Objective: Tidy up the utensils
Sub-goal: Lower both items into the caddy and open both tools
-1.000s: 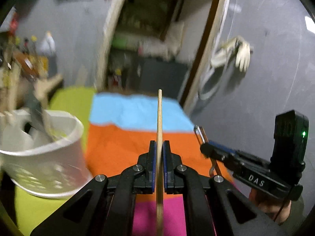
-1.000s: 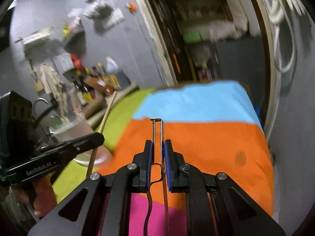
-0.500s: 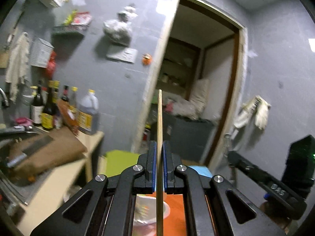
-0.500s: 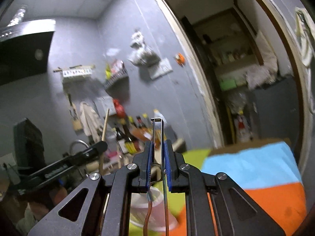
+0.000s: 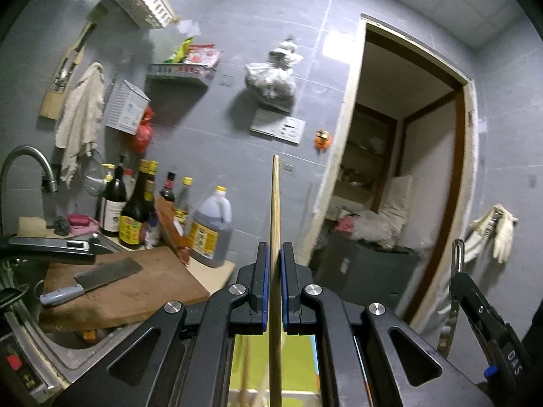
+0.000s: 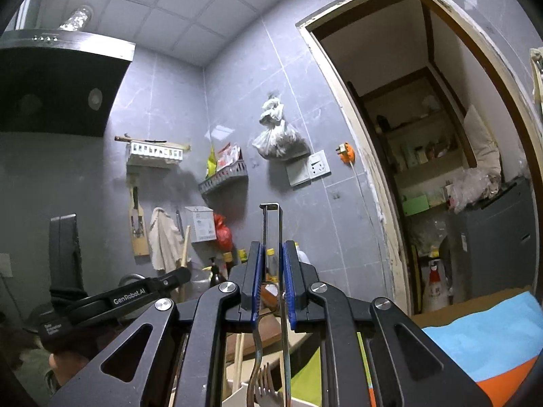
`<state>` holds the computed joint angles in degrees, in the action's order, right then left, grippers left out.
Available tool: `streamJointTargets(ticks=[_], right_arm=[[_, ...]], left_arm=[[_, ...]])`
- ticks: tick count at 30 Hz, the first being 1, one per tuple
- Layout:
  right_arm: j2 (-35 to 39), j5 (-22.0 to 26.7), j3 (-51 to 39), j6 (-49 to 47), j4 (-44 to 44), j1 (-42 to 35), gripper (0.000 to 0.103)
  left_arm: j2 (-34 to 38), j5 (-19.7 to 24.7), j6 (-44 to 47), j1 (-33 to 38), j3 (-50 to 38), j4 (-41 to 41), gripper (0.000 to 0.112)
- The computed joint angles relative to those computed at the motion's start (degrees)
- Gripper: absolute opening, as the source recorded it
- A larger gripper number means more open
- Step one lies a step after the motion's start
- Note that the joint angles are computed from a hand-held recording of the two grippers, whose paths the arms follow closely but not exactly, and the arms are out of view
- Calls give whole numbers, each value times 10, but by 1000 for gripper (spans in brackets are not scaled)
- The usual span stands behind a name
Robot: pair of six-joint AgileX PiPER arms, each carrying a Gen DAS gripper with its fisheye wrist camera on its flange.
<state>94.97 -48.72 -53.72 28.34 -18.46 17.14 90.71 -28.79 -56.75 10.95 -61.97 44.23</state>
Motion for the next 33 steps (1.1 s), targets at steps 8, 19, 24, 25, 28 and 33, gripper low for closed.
streamJointTargets(ticks=[8, 19, 24, 25, 28, 33], right_arm=[[72, -9, -33, -69, 62, 31, 10], [106, -11, -23, -111, 70, 50, 10], [105, 1, -11, -127, 68, 54, 11], [103, 5, -6, -130, 69, 54, 11], [97, 18, 0, -124, 62, 51, 11], [85, 38, 8, -127, 63, 51, 17]], left_arm=[[48, -18, 142, -15, -5, -140, 4], [60, -39, 188, -29, 32, -172, 4], [56, -50, 175, -30, 60, -147, 4], [53, -51, 168, -30, 65, -140, 4], [47, -53, 119, -20, 75, -88, 4], [35, -37, 51, -14, 82, 0, 6]])
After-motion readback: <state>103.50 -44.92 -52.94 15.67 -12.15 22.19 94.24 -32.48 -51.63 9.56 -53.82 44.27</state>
